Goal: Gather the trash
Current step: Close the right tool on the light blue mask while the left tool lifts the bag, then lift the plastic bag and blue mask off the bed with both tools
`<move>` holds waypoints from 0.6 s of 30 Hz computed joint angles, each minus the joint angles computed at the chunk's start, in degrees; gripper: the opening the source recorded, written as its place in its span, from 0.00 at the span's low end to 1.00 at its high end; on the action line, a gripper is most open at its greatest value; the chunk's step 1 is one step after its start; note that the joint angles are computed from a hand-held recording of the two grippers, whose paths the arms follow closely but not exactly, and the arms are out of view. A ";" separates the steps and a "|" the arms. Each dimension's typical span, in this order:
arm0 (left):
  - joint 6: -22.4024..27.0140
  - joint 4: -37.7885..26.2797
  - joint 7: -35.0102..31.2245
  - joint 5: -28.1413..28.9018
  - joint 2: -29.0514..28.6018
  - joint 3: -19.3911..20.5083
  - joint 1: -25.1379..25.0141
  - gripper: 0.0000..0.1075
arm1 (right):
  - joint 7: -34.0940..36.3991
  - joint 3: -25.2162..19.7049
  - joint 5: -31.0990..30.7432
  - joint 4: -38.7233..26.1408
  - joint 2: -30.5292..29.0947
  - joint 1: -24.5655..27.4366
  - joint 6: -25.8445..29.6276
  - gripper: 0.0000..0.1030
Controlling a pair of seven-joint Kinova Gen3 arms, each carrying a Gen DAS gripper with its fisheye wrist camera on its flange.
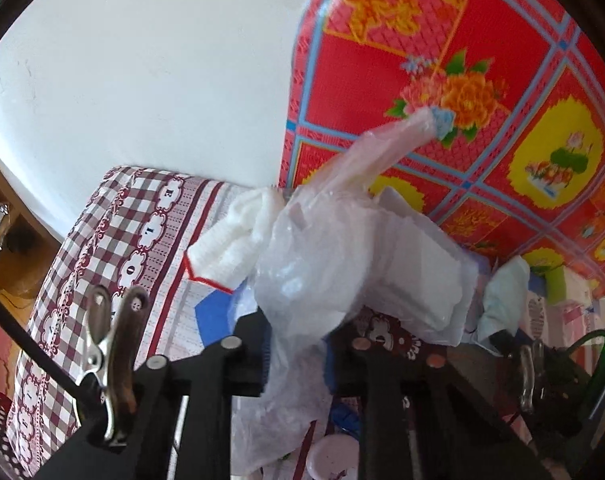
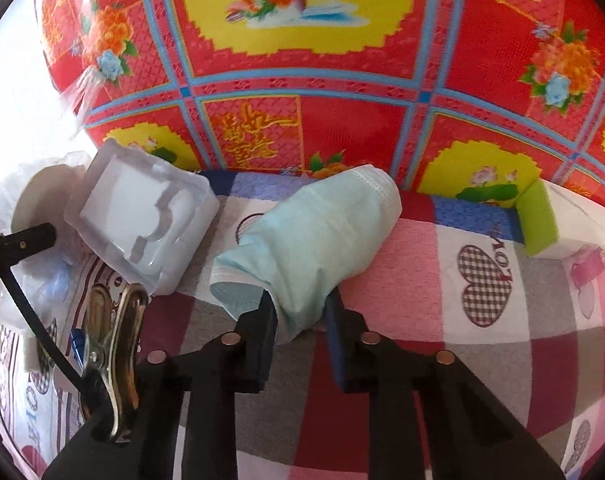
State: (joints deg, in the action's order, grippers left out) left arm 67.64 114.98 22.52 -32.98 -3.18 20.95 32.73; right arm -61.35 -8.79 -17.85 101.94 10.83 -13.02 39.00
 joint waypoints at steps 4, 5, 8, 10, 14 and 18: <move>0.35 0.47 2.23 -0.63 -2.56 1.23 0.11 0.10 | 3.04 0.08 -2.72 1.22 -2.05 1.93 -0.66 0.17; 0.30 0.37 2.47 -0.72 -3.11 1.59 -0.07 0.09 | 3.93 0.14 -3.42 1.46 -2.65 2.27 -0.73 0.17; 1.54 -0.60 2.70 -1.24 -4.22 3.08 -0.72 0.09 | 6.18 0.84 -6.92 2.99 -4.71 3.14 -1.98 0.17; 2.03 -1.29 2.85 -1.74 -4.57 3.89 -1.03 0.09 | 8.79 1.05 -9.57 3.67 -5.92 4.18 -1.29 0.17; 4.48 -4.05 3.09 -3.10 -4.47 6.12 -0.71 0.09 | 12.87 2.61 -13.60 4.64 -8.22 5.02 0.93 0.17; 6.51 -7.18 2.81 -4.53 -3.38 7.24 0.67 0.09 | 16.61 4.90 -16.99 4.97 -10.48 5.96 4.15 0.17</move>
State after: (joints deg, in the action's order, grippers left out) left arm 74.15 107.80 25.33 -37.51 -6.56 28.19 33.40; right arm -44.74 -3.89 -34.84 106.91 0.35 -7.06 43.15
